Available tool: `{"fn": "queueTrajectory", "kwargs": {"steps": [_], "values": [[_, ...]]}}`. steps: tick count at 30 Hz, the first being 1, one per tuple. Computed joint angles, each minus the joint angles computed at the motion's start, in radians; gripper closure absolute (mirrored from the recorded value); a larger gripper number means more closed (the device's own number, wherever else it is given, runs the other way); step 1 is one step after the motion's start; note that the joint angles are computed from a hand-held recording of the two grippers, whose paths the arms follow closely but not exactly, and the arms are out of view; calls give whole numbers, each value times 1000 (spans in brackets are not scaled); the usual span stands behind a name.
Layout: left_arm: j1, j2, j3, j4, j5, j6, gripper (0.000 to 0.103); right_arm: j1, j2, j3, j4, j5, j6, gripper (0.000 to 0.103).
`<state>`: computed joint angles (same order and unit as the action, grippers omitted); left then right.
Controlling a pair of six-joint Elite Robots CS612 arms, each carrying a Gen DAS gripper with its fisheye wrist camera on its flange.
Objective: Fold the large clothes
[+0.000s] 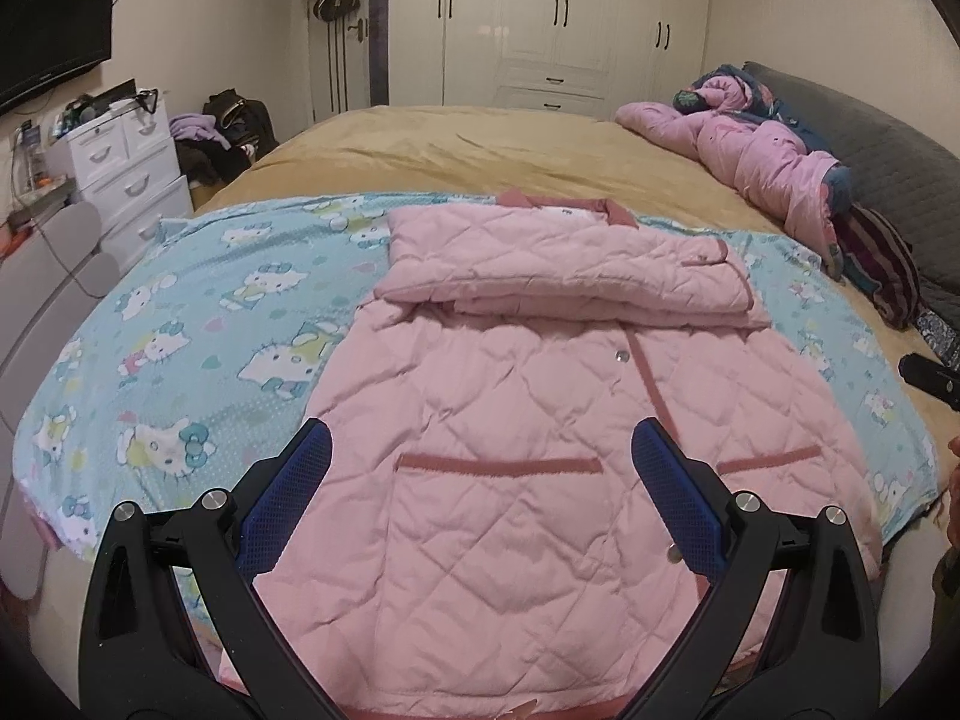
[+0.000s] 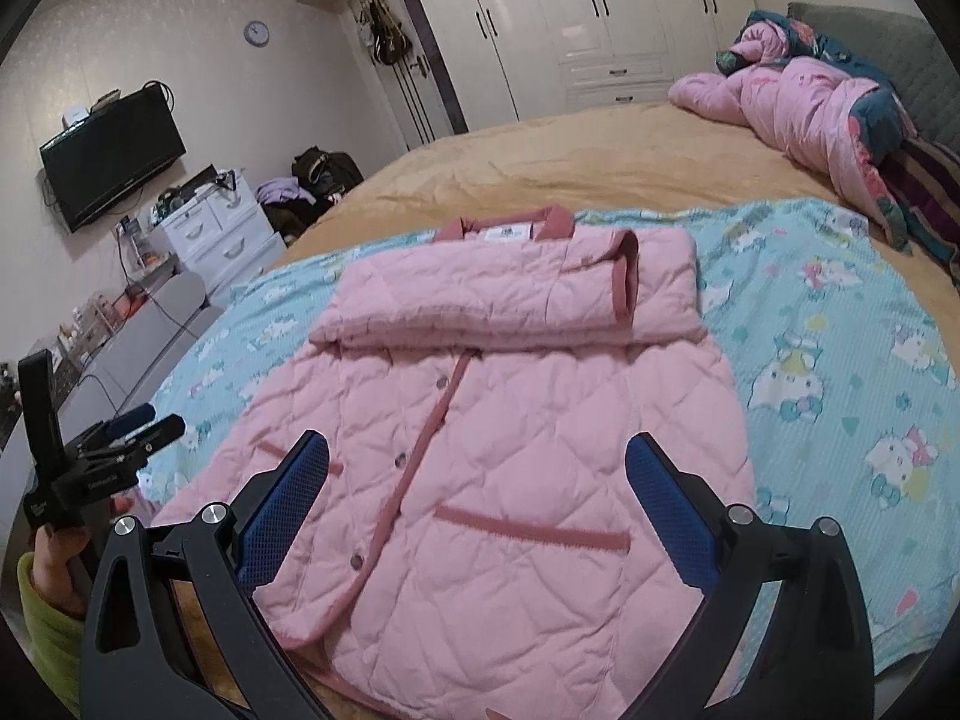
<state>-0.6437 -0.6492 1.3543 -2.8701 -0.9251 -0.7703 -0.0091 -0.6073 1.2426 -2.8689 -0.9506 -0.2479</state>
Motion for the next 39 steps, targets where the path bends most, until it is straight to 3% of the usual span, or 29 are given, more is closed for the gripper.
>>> {"fn": "queueTrajectory", "kwargs": {"steps": [20,24,31,39], "values": [[12,-11,59,92,-47,-118,9,-10,11,17,123,-46,-71,4],[23,-28,98,109,-61,-175,9,-10,13,18,144,-57,-82,4],[44,-58,177,84,-98,-266,9,-13,16,16,170,-67,-103,4],[71,-45,231,-52,-242,-301,9,-19,17,17,185,-83,-107,4]]}}
